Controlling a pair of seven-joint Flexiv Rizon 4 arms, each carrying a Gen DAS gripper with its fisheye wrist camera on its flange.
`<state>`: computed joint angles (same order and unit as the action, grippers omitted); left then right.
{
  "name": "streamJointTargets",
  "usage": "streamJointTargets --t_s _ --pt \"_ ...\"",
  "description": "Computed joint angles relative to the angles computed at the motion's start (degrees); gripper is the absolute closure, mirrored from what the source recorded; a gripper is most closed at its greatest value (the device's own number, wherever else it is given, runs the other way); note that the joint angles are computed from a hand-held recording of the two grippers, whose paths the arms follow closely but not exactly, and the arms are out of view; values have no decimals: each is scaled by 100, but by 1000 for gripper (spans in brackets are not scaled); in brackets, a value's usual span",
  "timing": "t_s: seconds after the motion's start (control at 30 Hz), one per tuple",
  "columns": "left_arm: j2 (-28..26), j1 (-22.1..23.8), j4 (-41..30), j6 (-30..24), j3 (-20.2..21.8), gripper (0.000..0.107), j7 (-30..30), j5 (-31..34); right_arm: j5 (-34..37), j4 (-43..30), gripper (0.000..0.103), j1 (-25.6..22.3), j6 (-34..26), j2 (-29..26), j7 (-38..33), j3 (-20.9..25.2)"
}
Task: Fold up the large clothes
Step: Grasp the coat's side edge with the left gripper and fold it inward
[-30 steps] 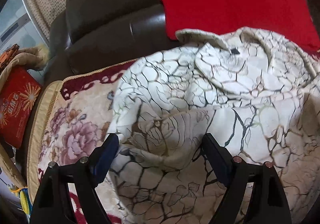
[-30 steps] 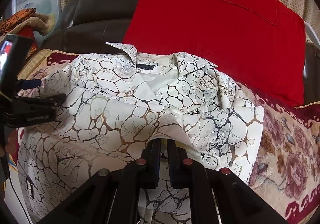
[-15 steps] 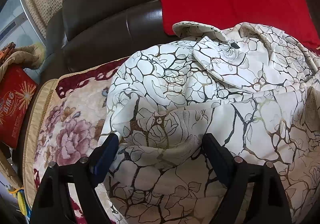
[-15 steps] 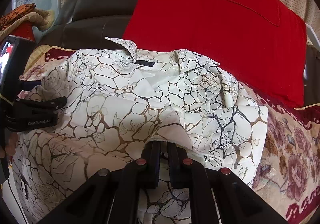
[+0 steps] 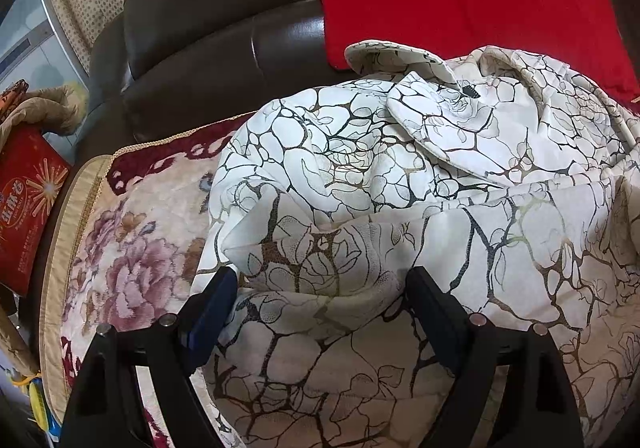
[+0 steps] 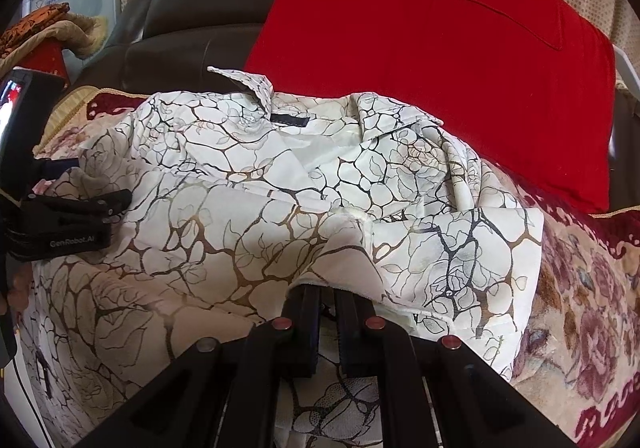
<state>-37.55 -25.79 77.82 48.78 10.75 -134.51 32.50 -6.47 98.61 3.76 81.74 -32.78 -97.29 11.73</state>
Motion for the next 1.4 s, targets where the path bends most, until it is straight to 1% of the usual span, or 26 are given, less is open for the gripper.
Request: streamJointTargets --t_s 0.27,0.4,0.53,0.57,0.63,0.73,0.77,0.83,0.9,0.93,0.97,1.0,1.07,1.13,1.2,1.27,1.37,1.4 --pt "-17 42 25 95 -12 19 3 -39 -61 -21 94 82 -59 -27 66 -89" --pt "-18 75 72 190 -16 18 8 -81 -224 -54 94 250 -212 -95 188 -302" --pt "83 69 135 103 -26 18 93 -149 -442 46 94 400 -87 -107 266 -508" --pt "135 48 170 74 -22 18 102 -135 -427 9 94 322 -184 -99 228 -412" --pt "340 -19 372 121 11 18 44 -15 -127 -200 94 -106 -578 -96 -78 123" --pt "784 -27 890 339 4 18 -110 152 796 -550 94 -889 -1084 -88 -810 1020" --pt "970 -1 1126 425 -18 18 -161 179 1036 -609 94 -1031 -1166 -78 -985 1172" --pt "1334 75 1602 559 -89 18 -230 213 1736 -832 93 -1580 -1546 -75 -1476 1681" --pt "1712 166 2111 687 -174 18 -331 242 2345 -1060 75 -2029 -2060 -75 -1810 2001" --pt "1926 238 2418 761 -234 18 -362 201 2549 -1136 44 -2128 -2241 -63 -1888 2041" --pt "2106 342 2712 869 -315 18 -357 111 2834 -1164 16 -2317 -2403 -15 -1959 2085" --pt "2247 447 2945 955 -406 18 -318 -3 3071 -1120 14 -2414 -2333 44 -2058 2084" --pt "2534 599 3457 1117 -537 18 -324 -178 3446 -943 14 -2559 -2108 213 -2267 2003" --pt "2773 712 3943 1317 -650 18 -423 -313 3513 -858 14 -2578 -2305 354 -2307 1783" --pt "2943 891 4516 1734 -792 18 -296 -691 3703 -792 14 -2647 -2461 465 -2350 1621" --pt "3006 999 4966 2120 -896 18 -240 -1000 3854 -729 14 -2700 -2674 572 -2334 1436" --pt "2903 1144 5543 2812 -1073 18 76 -1731 4040 -671 14 -2723 -2914 667 -2289 1140" --pt "2819 1179 5725 3132 -1138 18 176 -1978 4074 -642 14 -2730 -3049 701 -2221 1022"
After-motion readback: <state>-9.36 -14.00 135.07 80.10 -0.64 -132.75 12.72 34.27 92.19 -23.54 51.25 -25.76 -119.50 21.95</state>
